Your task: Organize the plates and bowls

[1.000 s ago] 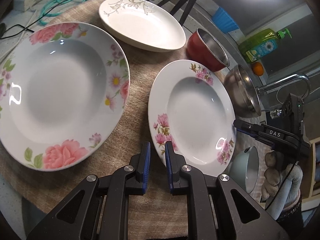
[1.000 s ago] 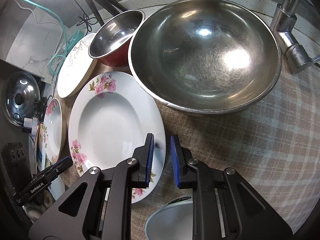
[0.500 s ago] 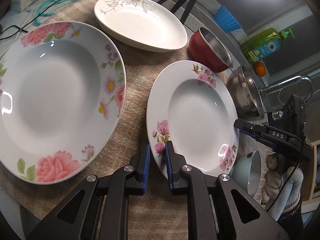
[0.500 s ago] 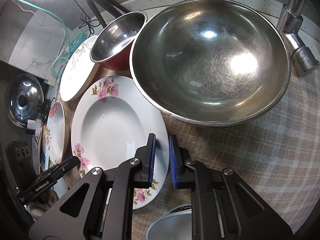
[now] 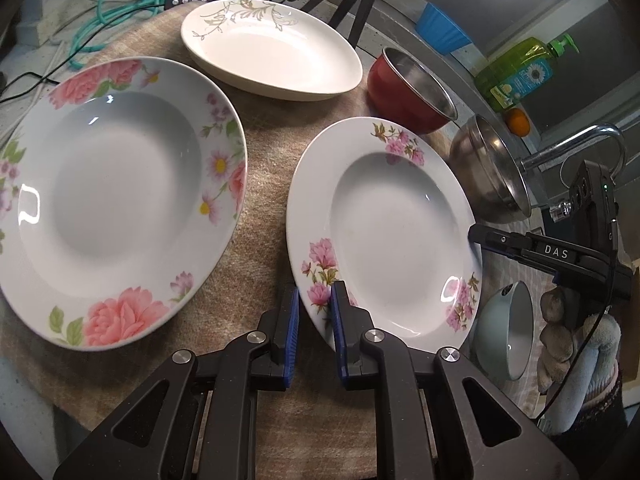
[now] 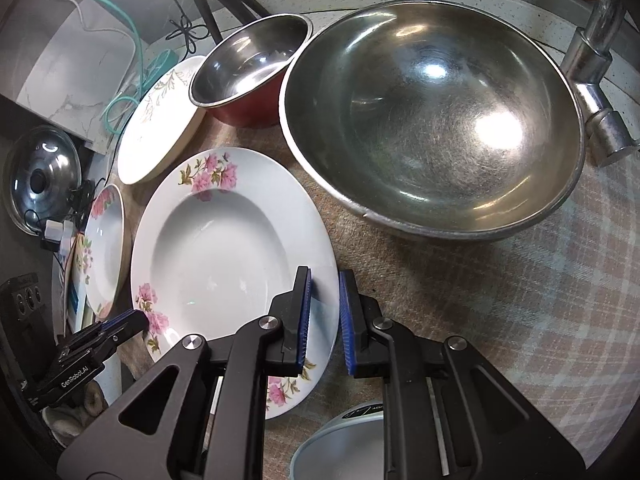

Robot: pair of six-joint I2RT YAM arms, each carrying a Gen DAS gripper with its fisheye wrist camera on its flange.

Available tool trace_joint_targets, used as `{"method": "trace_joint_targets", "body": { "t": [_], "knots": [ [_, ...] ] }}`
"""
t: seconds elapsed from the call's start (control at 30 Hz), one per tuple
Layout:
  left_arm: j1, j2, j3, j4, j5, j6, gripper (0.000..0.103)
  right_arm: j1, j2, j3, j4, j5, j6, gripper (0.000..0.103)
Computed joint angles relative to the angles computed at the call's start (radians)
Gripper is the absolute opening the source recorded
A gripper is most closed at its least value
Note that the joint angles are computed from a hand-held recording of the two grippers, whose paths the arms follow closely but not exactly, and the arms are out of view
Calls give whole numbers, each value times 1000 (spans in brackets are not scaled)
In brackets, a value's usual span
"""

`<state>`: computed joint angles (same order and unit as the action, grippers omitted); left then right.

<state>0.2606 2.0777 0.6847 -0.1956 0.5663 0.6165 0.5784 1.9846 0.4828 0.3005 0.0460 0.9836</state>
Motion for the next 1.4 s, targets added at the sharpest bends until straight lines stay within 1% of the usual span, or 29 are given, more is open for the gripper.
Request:
{"method": "trace_joint_targets", "body": {
  "t": [0.4,0.63,0.9,1.17,1.4],
  "knots": [
    [79,-27,-59,-16,-5,62,14,70,28,66,-71,11,-16,15],
    [130,-37,-97,-21,-12,121,15,115,39,103,-119,32,-15,15],
    [170,-52,-130,-44,-25,181,15,144,33,107,-142,44,-20,15],
    [195,-57,-134,-79,-45,236,15,180,38,114,-152,54,-1,15],
    [219,-46,-130,-107,-58,283,15,210,36,138,-199,75,7,15]
  ]
}}
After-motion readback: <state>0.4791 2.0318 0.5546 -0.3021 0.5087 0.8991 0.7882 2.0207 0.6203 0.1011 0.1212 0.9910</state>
